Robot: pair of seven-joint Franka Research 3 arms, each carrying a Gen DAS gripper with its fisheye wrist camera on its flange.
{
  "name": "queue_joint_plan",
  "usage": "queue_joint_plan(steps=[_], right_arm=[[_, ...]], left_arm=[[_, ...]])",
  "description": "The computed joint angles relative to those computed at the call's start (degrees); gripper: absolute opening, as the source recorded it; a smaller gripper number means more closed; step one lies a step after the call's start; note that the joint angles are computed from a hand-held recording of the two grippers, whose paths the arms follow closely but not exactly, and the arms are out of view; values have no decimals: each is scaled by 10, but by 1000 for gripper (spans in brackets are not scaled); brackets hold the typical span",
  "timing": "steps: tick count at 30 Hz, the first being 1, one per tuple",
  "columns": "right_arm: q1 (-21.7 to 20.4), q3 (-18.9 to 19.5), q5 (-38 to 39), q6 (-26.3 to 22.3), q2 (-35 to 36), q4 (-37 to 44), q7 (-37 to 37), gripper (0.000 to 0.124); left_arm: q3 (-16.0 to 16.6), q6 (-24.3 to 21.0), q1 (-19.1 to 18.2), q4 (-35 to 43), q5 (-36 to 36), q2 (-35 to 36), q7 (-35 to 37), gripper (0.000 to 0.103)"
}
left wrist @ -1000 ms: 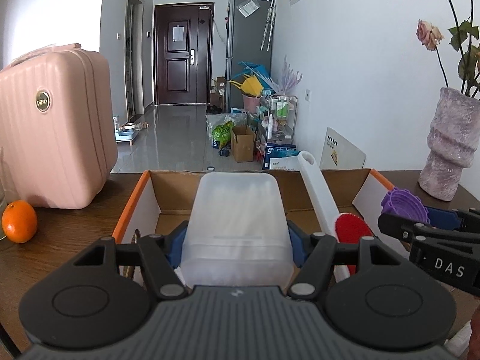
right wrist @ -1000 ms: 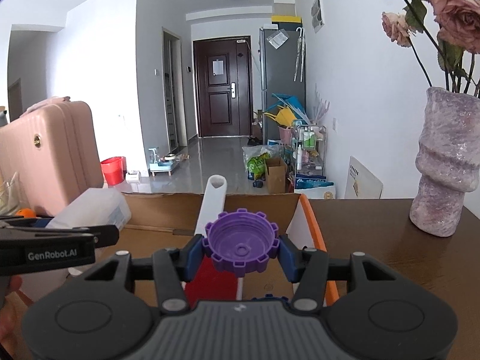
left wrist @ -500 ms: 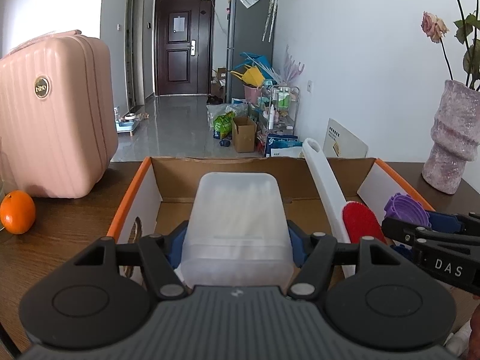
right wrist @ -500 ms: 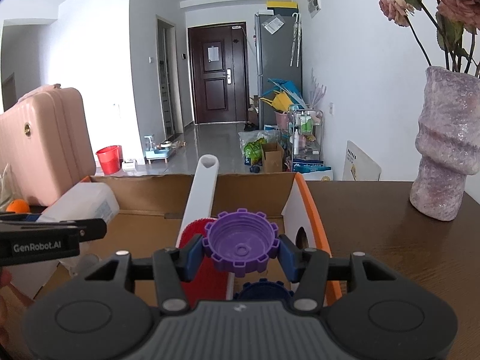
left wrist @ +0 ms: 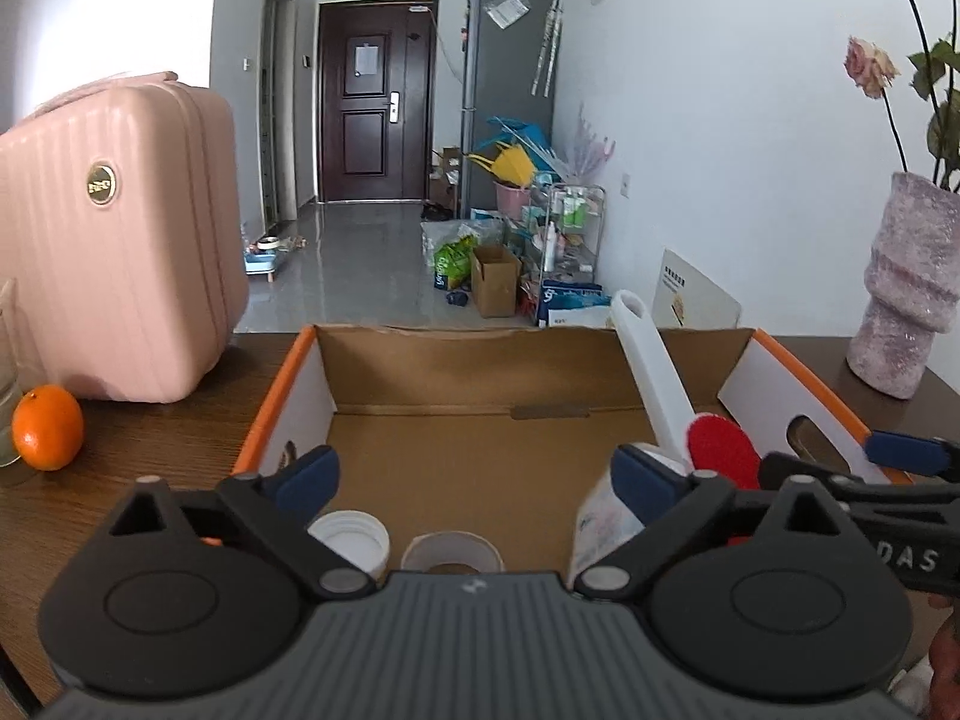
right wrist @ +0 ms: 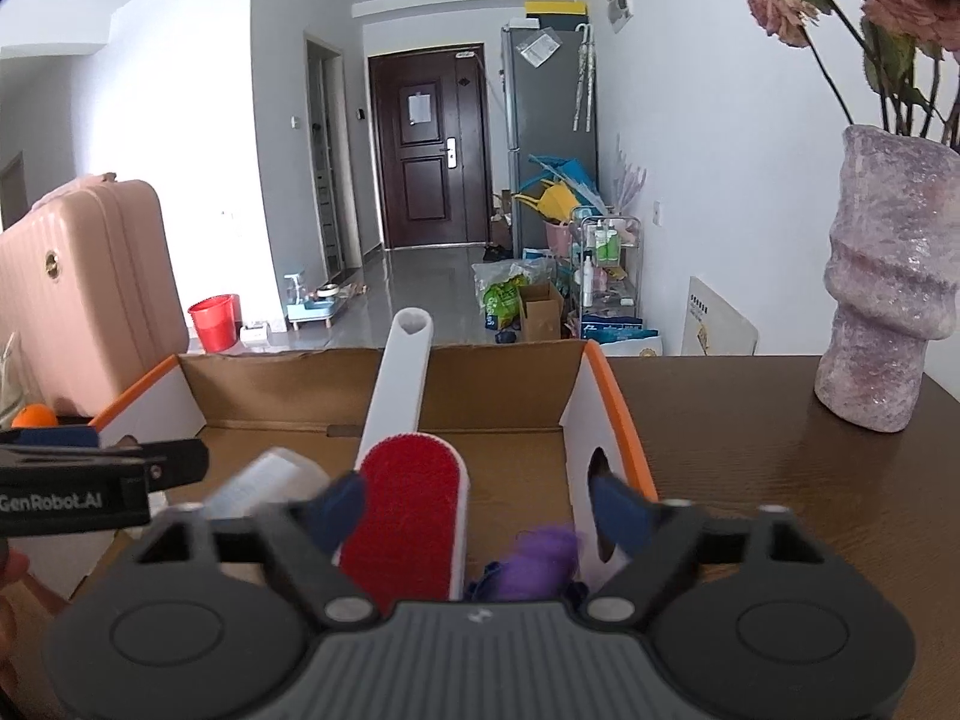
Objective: Organize rigid objects
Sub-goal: 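Open the left tool to drop the translucent box while the right tool releases the purple cap, then withdraw both open tools from the box back over the table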
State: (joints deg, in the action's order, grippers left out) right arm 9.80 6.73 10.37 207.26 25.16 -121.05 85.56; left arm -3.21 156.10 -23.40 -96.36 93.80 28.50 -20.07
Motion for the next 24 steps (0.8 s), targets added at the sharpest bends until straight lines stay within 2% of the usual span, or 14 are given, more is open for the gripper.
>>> queue_joint_plan(steps=[3, 8, 19, 24], right_arm=[[-12, 8, -12, -3, 0, 0, 11, 100], [-3, 1, -5, -1, -1, -2, 8, 100], [2, -1, -2, 13, -4, -7, 7, 100], [8, -5, 3, 32, -11, -18, 2, 100]], left_arm=[[-1, -9, -1, -2, -9, -2, 1, 103], [2, -6, 0, 1, -32, 3, 11, 103], [4, -7, -3, -7, -13, -5, -9, 103], [0, -23, -6, -21, 13, -20, -35, 103]])
